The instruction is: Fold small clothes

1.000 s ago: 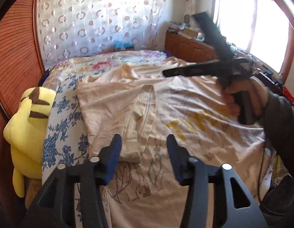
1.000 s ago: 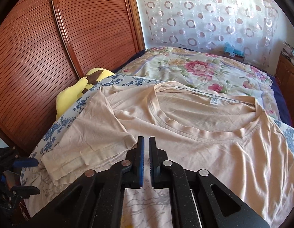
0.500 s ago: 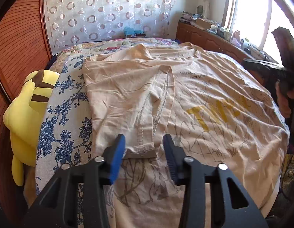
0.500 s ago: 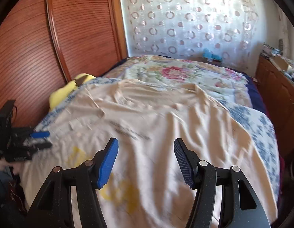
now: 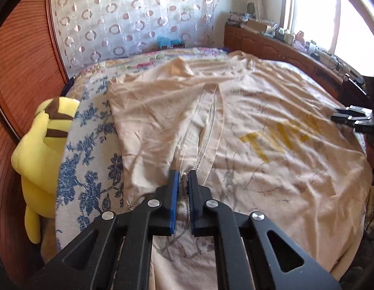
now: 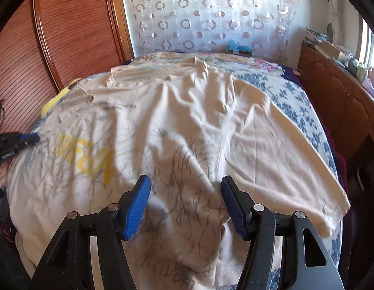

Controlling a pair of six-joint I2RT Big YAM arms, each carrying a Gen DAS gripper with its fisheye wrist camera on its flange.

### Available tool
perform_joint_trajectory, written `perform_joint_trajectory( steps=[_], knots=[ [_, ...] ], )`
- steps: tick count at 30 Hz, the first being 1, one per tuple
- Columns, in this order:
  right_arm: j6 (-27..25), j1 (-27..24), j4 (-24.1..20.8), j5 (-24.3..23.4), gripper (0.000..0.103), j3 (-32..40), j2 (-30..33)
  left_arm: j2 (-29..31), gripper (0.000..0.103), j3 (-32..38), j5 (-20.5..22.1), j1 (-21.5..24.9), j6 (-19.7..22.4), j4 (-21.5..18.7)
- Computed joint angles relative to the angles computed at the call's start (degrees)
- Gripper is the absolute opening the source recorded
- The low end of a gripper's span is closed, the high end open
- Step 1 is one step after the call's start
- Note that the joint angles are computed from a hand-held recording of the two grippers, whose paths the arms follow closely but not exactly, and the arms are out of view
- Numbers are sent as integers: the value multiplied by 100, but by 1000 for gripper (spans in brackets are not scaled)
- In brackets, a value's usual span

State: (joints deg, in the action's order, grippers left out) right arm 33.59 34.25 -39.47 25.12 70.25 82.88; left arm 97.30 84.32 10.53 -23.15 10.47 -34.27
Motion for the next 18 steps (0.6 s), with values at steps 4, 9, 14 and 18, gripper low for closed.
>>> perform_joint_trajectory(
  steps=[4, 9, 14, 18],
  knots=[
    [121, 70, -183, 154, 63, 71, 33, -314, 9, -253, 70, -59, -81, 162],
    [200, 218, -552, 387, 63, 307, 188, -441, 21, -347, -19, -162, -69, 138],
    [201, 313, -790, 575, 63, 481, 321, -432, 50, -314, 240, -202, -184, 269],
    [171, 262, -720, 496, 63, 436, 279, -351, 77, -231, 449, -257, -411, 385]
  ],
)
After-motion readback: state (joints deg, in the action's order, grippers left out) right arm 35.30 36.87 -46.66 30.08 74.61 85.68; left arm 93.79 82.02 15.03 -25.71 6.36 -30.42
